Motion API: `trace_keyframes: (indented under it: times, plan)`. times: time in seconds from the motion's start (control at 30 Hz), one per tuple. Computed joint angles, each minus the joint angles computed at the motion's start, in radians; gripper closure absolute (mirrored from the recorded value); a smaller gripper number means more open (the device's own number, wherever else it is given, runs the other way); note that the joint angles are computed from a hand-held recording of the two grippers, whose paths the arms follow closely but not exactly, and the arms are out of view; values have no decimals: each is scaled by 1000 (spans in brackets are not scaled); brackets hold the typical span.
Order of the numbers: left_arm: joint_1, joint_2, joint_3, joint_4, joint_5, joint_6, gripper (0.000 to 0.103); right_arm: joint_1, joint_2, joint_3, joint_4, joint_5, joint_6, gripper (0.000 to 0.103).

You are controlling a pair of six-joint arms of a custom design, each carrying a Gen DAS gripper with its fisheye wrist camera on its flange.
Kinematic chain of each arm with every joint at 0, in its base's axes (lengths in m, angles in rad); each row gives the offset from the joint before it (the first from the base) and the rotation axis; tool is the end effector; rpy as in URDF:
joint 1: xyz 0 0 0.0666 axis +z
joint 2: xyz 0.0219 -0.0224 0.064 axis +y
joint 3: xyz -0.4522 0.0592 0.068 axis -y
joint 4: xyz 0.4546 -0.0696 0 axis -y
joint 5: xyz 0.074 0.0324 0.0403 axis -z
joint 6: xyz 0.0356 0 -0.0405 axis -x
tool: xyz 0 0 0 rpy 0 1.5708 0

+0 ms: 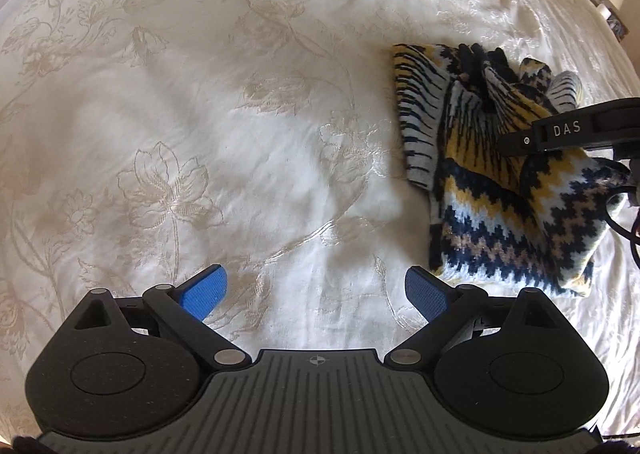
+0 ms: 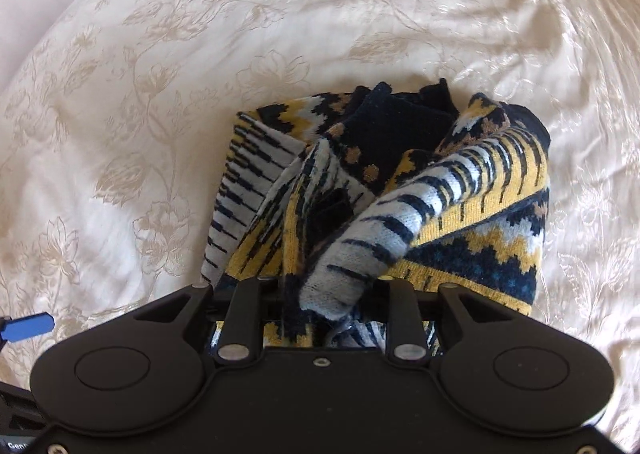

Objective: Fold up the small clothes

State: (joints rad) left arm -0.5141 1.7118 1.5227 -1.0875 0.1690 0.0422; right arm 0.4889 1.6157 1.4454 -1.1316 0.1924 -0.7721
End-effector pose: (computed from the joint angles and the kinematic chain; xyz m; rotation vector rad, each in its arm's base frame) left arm 0.5460 -0.3157 0.3788 0.7095 2.7960 -0.3523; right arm 0.5215 0.2693 0.3972 0.4332 2.7788 0.0051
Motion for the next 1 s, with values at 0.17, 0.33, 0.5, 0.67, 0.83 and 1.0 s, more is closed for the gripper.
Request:
trace_keyframes:
  times: [0.17, 0.33, 0.5, 0.67, 0.83, 1.0]
  plan:
    - [-6, 18, 14, -10, 7, -14, 6, 21, 12, 22, 10, 4, 85, 55]
    - [-7, 28, 31, -20, 13, -17, 6, 39, -47, -40, 189, -58, 157, 55]
    - [-2, 40, 71, -26, 23, -43, 7, 56, -137, -120, 284, 19, 92, 54]
    - [-7, 89, 158, -31, 51, -34, 7, 92, -185, -171, 242, 131, 108, 48]
    - [-18, 161, 266, -58, 100, -8, 7, 145, -190, -210, 227, 186, 151, 45]
    - [-38, 236, 374, -113, 168, 4, 7, 212, -146, -205, 231, 239, 253, 37]
